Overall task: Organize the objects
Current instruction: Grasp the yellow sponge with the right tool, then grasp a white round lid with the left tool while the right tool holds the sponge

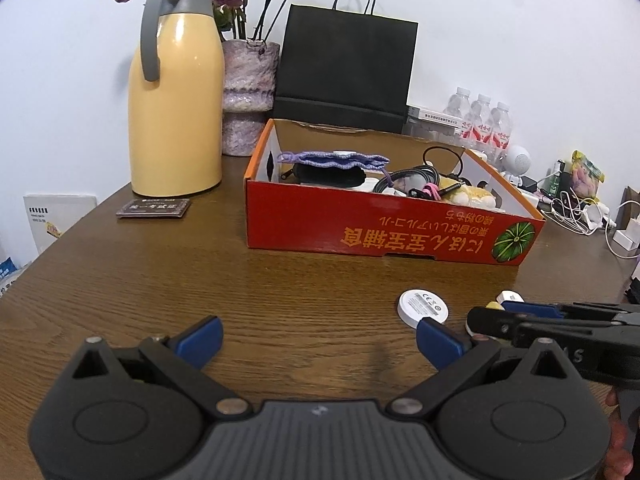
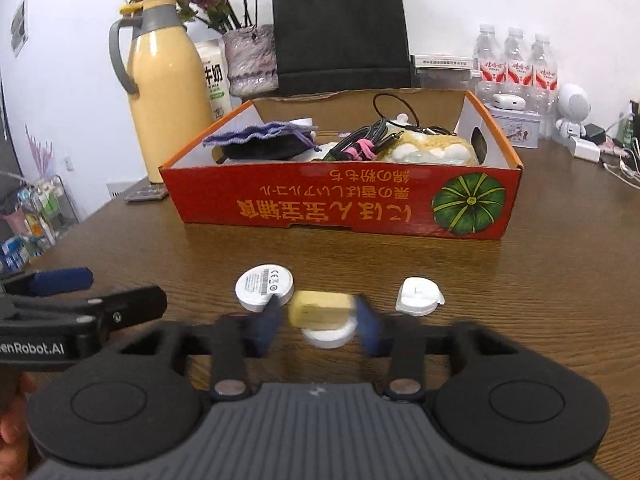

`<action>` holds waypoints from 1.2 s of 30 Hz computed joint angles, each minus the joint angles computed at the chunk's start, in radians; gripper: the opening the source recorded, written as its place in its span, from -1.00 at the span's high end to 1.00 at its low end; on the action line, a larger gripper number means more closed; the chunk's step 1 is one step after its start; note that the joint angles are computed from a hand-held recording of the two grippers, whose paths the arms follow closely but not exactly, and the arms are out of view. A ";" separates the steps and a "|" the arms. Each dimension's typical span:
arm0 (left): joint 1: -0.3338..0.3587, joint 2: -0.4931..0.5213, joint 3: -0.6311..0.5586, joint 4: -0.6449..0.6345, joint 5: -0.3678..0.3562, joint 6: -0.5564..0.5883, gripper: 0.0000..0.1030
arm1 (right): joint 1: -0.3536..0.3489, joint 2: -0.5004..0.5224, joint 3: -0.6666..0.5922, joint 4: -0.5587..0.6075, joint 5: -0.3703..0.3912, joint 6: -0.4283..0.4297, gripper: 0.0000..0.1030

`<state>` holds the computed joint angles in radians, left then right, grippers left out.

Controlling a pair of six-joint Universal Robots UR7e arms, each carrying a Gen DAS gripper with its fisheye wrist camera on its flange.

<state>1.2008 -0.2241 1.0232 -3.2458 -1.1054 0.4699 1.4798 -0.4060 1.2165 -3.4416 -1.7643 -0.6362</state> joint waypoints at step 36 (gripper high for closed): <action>-0.051 0.232 -0.405 0.334 0.144 0.011 -1.00 | -0.103 -0.087 0.139 -0.259 0.246 0.105 0.31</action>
<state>1.1496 0.0077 0.6177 -2.9116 -0.9618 0.4804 1.3767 -0.4928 1.3554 -3.7007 -1.5182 -0.5315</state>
